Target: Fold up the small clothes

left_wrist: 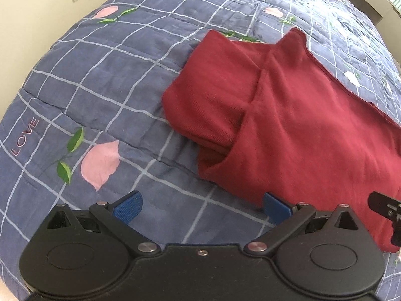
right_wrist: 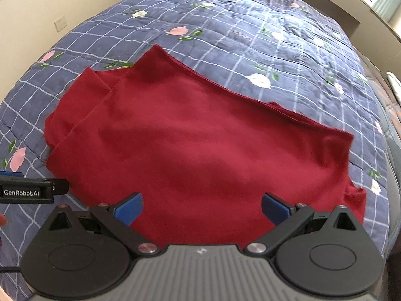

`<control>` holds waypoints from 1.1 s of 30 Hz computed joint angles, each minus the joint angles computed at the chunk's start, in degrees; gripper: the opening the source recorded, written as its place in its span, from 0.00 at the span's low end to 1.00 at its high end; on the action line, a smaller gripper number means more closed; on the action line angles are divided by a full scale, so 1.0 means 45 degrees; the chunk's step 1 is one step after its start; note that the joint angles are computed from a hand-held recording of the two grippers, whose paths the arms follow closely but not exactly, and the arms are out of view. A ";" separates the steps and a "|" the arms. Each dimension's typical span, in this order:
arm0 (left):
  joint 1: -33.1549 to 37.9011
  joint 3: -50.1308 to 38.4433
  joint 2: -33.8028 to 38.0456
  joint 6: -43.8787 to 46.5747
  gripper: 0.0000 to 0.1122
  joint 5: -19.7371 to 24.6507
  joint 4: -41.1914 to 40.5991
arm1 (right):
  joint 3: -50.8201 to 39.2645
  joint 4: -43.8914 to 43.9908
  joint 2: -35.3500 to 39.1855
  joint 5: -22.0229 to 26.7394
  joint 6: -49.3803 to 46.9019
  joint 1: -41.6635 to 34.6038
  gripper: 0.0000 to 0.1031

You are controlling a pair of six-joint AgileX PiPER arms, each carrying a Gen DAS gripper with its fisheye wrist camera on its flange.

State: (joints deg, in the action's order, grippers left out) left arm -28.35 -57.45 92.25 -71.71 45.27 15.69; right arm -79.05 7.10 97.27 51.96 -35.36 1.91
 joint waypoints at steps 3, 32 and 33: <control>0.0453 0.0028 0.0047 0.0500 0.91 -0.0210 -0.0466 | -0.0338 -0.0356 0.0349 0.0011 0.0377 0.0445 1.00; 0.1116 -0.1725 0.1843 0.0869 0.91 -0.0616 -0.1466 | -0.1191 -0.0490 0.2281 -0.1788 0.0417 -0.0112 1.00; 0.1108 -0.1792 0.1909 0.0825 0.91 -0.0603 -0.1434 | -0.1160 -0.0492 0.2311 -0.1797 0.0421 -0.0115 1.00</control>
